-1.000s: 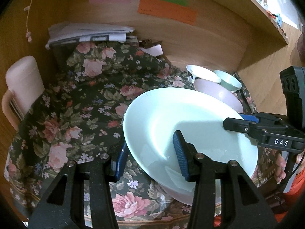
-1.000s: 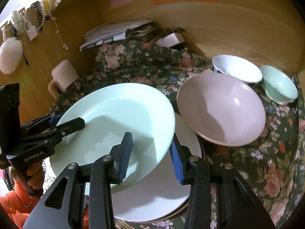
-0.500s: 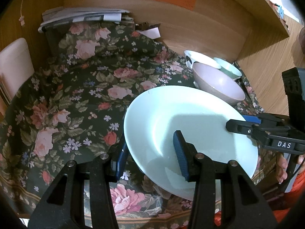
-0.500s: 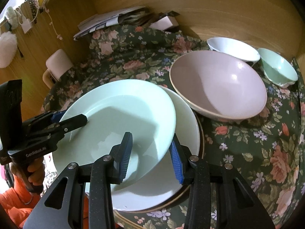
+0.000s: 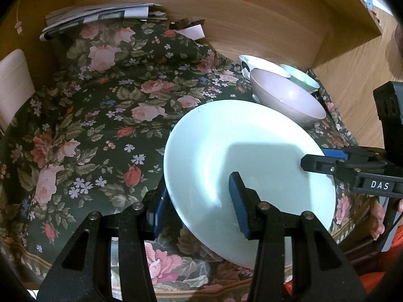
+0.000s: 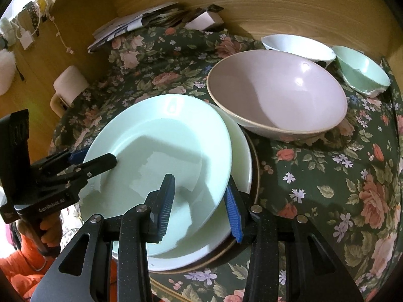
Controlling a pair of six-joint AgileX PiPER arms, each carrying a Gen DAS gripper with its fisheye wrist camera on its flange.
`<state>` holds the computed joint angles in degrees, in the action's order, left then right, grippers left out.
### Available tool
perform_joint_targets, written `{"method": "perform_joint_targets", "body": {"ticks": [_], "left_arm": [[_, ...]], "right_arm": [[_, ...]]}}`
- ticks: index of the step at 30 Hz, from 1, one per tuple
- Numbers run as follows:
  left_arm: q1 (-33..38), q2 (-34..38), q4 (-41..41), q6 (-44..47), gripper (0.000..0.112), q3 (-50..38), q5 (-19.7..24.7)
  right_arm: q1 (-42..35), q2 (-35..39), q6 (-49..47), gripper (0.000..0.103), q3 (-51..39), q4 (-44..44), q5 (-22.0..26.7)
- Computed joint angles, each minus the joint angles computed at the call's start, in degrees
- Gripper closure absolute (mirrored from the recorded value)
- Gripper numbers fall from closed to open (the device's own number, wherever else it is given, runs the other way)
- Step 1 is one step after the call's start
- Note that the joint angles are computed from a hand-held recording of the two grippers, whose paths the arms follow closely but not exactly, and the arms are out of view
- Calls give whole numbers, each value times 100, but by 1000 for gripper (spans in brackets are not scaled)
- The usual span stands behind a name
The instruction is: Organize plates and bowls
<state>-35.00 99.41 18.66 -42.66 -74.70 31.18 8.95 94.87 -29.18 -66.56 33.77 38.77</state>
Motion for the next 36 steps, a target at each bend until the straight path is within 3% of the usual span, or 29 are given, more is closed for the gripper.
{"method": "perform_joint_targets", "body": {"ticks": [19,30,36], "left_arm": [[-49,138,143,65,66,-154,147],[-17,175,427,-51,61,-583,468],[-43,327,614,46,47,-1182,638]], "right_arm": [[-184,-384,-164,68,327,167,15],[-456,-689,-118,67,394,140,-219],[-643,-739,13,53,272,39,-506]]}}
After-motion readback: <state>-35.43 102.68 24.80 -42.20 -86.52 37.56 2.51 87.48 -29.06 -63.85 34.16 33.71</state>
